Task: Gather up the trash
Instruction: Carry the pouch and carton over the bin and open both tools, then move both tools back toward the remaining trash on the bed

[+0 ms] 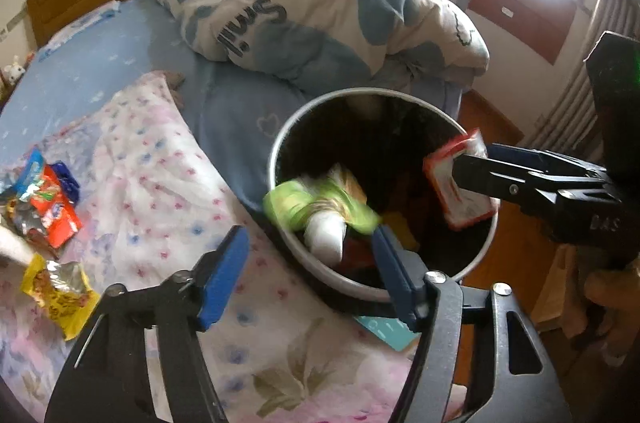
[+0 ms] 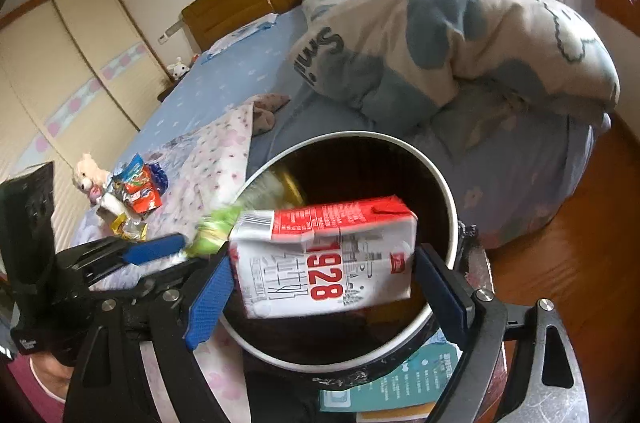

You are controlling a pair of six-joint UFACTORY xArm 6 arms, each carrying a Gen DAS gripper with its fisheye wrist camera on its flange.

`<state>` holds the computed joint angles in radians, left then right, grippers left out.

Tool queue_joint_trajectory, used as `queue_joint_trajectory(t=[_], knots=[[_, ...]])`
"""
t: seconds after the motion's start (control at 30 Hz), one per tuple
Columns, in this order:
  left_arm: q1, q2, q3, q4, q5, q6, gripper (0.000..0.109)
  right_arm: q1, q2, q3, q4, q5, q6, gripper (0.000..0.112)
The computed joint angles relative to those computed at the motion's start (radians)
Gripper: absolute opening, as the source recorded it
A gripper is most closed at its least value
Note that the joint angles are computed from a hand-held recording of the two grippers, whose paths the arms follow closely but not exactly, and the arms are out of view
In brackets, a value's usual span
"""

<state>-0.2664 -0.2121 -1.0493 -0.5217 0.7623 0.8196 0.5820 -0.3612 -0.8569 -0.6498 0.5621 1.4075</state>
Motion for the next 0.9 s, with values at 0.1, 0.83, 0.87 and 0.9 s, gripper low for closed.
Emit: queue_joint_trajectory(t=[0.1,0.83,0.87,0.9], knots=[[0.018,-0.011,0.007,-0.007,0.002,0.003,0.066,0.001,-0.016,0.013,-0.027,-0.002,0.043,0.089],[0.365,-0.164,0.156,-0.149,0.008,0.07,0.071,0.214,0.135,-0.166,-0.386,0.065,0.479,0.096],[0.383,-0.165,0.157,-0.154,0.01,0.074,0.071,0.218,0.148,-0.176,-0.384,0.061,0.477,0.096],[0.402,-0.163,0.155,-0.16,0.014,0.08,0.071,0.223,0.165,-0.19,-0.381,0.057,0.476,0.096]])
